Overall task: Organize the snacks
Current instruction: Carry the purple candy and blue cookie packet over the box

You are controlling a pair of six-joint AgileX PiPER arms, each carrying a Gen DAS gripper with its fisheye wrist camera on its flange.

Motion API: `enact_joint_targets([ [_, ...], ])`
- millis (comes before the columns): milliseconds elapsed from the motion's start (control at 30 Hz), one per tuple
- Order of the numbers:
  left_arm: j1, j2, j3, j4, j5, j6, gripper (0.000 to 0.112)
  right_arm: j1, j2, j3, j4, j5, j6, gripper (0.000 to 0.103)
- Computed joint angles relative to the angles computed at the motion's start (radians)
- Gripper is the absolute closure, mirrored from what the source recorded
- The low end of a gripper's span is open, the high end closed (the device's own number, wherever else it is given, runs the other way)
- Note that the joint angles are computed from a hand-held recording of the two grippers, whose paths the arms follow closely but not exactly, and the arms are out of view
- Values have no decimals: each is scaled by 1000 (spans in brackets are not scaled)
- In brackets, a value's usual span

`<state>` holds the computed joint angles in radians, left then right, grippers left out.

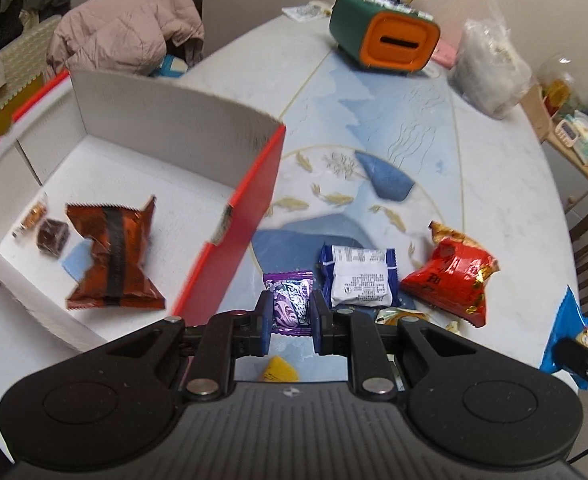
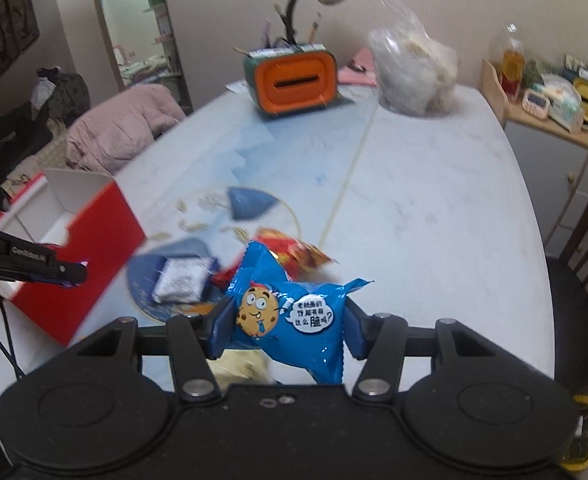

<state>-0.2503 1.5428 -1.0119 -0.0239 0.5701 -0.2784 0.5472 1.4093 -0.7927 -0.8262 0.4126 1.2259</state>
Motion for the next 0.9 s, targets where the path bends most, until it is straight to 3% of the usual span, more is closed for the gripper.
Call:
enact_joint_targets([
  [367,201,-78,-24,-216,80,375,94,182,84,-211,-28,125,43,49],
  [900,572,35,-203,-445,229,874,94,317,489,-767,109,267,-119,50],
])
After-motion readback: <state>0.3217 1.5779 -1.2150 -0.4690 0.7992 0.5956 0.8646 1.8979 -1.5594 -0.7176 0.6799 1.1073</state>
